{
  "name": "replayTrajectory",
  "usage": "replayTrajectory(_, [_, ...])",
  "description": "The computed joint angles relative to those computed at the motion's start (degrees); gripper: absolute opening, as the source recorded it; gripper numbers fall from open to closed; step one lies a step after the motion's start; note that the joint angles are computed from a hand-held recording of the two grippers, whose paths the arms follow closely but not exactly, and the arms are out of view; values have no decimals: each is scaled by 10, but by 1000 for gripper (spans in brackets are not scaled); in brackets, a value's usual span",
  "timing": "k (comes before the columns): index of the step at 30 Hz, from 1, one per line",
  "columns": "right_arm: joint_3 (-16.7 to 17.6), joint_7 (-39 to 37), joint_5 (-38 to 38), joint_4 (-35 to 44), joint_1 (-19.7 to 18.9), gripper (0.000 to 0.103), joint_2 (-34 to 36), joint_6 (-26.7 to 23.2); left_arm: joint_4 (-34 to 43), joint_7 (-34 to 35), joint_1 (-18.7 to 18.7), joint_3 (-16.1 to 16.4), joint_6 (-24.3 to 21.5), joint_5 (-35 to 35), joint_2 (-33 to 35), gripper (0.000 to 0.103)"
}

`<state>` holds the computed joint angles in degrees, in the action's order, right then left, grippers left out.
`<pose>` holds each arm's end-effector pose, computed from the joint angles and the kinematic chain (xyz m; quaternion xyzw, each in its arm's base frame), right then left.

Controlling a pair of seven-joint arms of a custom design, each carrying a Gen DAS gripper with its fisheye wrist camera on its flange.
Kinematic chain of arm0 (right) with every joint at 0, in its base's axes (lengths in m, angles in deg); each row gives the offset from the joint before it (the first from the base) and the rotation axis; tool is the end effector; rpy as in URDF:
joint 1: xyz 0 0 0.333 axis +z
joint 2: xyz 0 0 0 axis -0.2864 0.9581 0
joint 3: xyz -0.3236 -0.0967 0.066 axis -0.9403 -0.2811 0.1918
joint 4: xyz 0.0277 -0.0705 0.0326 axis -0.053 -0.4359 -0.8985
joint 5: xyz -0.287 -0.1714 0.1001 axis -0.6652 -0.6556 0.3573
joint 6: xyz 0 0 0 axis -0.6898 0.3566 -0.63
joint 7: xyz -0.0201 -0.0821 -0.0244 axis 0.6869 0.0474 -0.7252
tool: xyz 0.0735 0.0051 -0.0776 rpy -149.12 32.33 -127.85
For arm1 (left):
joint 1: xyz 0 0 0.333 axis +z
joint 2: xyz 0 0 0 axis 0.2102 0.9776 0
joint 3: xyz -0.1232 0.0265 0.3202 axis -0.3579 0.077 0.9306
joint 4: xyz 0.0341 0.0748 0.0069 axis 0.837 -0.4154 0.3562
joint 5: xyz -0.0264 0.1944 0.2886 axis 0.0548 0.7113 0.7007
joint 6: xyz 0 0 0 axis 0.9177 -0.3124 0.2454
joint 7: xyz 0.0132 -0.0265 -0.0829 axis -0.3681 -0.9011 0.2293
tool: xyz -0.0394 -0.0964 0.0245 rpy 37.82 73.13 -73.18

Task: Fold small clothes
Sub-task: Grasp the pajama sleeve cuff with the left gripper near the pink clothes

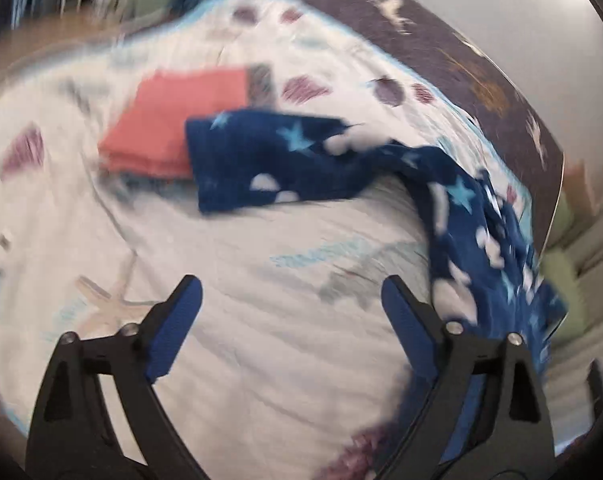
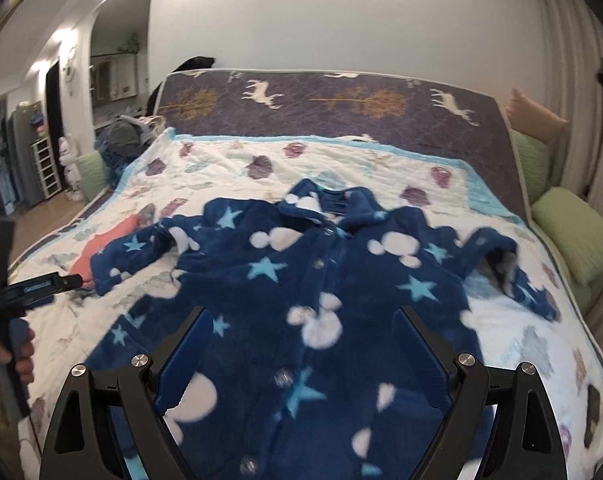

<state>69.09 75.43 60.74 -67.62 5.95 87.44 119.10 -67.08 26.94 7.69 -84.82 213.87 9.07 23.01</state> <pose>0.5594 0.2653 0.6685 -0.6984 0.5395 -0.2188 0.4163 0.5527 -0.1328 0.5752 -0.8518 0.3924 -0.3155 0.1443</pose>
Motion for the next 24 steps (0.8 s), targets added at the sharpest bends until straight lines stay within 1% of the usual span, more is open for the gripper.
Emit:
replayTrajectory(1, [8, -27, 17, 23, -5, 93, 15, -7, -2, 18, 6, 4, 9, -31, 7, 88])
replayTrajectory(2, [14, -54, 24, 65, -6, 93, 41, -25, -1, 24, 11, 7, 11, -46, 16, 87])
replayTrajectory(4, [17, -88, 29, 126, 0, 93, 79, -51, 2, 11, 21, 17, 11, -49, 32, 87])
replayTrajectory(6, [20, -121, 39, 204, 8, 93, 124, -96, 8, -2, 30, 24, 10, -57, 48, 87])
replayTrajectory(8, [30, -158, 62, 267, 11, 93, 163, -132, 8, 4, 44, 25, 25, -86, 65, 87])
replayTrajectory(10, [31, -182, 75, 308, 18, 93, 190, -153, 3, 38, 61, 14, 50, -142, 77, 87])
replayTrajectory(12, [26, -197, 81, 344, 27, 93, 216, -172, 2, 80, 81, -4, 85, -214, 93, 87])
replayTrajectory(14, [19, -200, 84, 376, 35, 93, 238, -191, 6, 116, 98, -24, 110, -272, 108, 87])
replayTrajectory(16, [17, -201, 95, 397, 35, 93, 255, -209, 10, 154, 115, -49, 138, -330, 122, 77])
replayTrajectory(17, [15, -199, 99, 403, 35, 93, 259, -214, 16, 186, 132, -73, 146, -368, 131, 59])
replayTrajectory(18, [14, -196, 103, 408, 34, 93, 264, -219, 25, 218, 148, -94, 145, -400, 139, 39])
replayTrajectory(19, [12, -195, 106, 407, 33, 93, 265, -221, 34, 237, 153, -103, 138, -418, 144, 28])
replayTrajectory(20, [10, -193, 107, 406, 32, 93, 265, -222, 43, 251, 153, -104, 130, -426, 147, 12])
replayTrajectory(22, [1, -182, 103, 405, 34, 93, 266, -222, 55, 237, 125, -75, 123, -396, 139, 8])
replayTrajectory(23, [-3, -175, 101, 400, 33, 93, 264, -218, 61, 225, 107, -57, 122, -368, 133, 6])
replayTrajectory(24, [-4, -172, 100, 396, 32, 93, 262, -215, 75, 202, 85, -33, 116, -325, 128, 5])
